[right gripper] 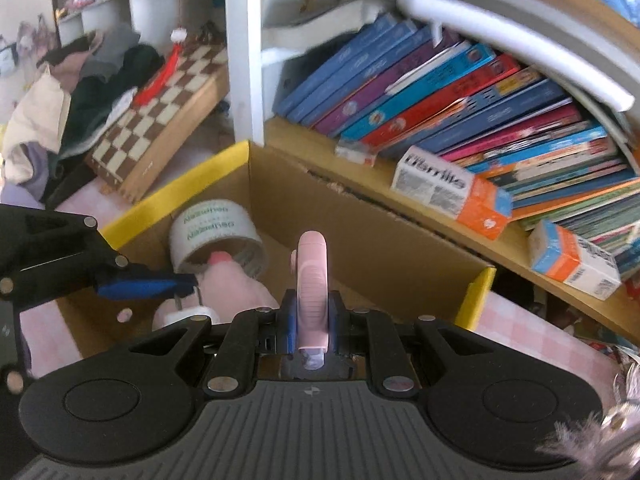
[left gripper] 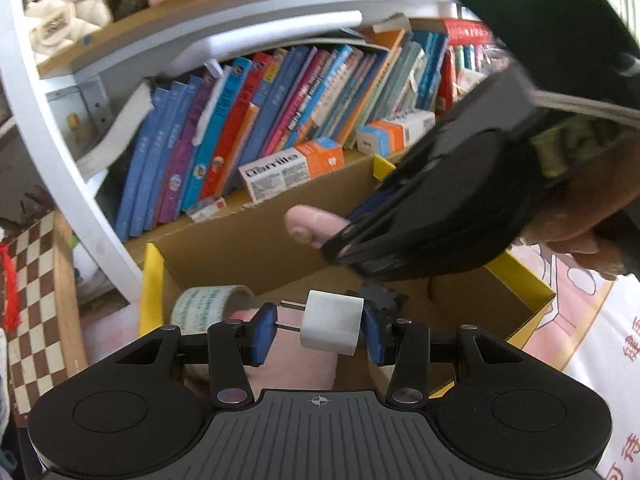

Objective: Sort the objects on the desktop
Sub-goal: 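Lower both tools into the yellow box and open them to release stick and charger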

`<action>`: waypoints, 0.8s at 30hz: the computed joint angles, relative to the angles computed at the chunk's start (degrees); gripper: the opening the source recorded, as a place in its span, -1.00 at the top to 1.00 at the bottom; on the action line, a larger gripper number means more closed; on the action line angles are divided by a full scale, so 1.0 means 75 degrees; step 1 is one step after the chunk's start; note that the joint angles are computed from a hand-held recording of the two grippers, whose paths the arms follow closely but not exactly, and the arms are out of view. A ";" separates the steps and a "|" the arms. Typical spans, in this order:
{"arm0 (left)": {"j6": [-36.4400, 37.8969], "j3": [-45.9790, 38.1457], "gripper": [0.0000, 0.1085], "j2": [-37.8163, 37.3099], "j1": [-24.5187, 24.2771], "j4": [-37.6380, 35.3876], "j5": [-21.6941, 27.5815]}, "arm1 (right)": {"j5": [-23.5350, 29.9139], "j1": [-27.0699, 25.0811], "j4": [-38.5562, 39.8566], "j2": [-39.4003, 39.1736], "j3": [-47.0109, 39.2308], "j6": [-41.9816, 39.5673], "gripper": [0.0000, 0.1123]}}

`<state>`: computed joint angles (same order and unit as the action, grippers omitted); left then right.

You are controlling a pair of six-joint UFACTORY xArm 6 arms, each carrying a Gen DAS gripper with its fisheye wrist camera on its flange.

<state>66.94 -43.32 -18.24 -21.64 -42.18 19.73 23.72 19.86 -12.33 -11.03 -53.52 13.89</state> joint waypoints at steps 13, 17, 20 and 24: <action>-0.1224 -0.0641 0.19 0.0752 0.0155 0.1154 0.0796 | 0.0999 -0.0129 0.1413 0.1292 -0.1185 -0.1590 0.75; -0.1434 -0.0724 0.19 0.0830 0.0210 0.1243 0.0971 | 0.1271 -0.0126 0.1602 0.1533 -0.1487 -0.1817 0.75; -0.1517 -0.0723 0.19 0.0854 0.0207 0.1287 0.0978 | 0.1400 -0.0142 0.1871 0.1675 -0.1656 -0.1961 0.75; -0.1532 -0.0664 0.19 0.0805 0.0184 0.1296 0.0965 | 0.1486 -0.0149 0.2075 0.1796 -0.1774 -0.2008 0.75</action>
<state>55.46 -48.30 -12.20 -20.26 -32.46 26.97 34.87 18.74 3.23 2.44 -66.82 -1.18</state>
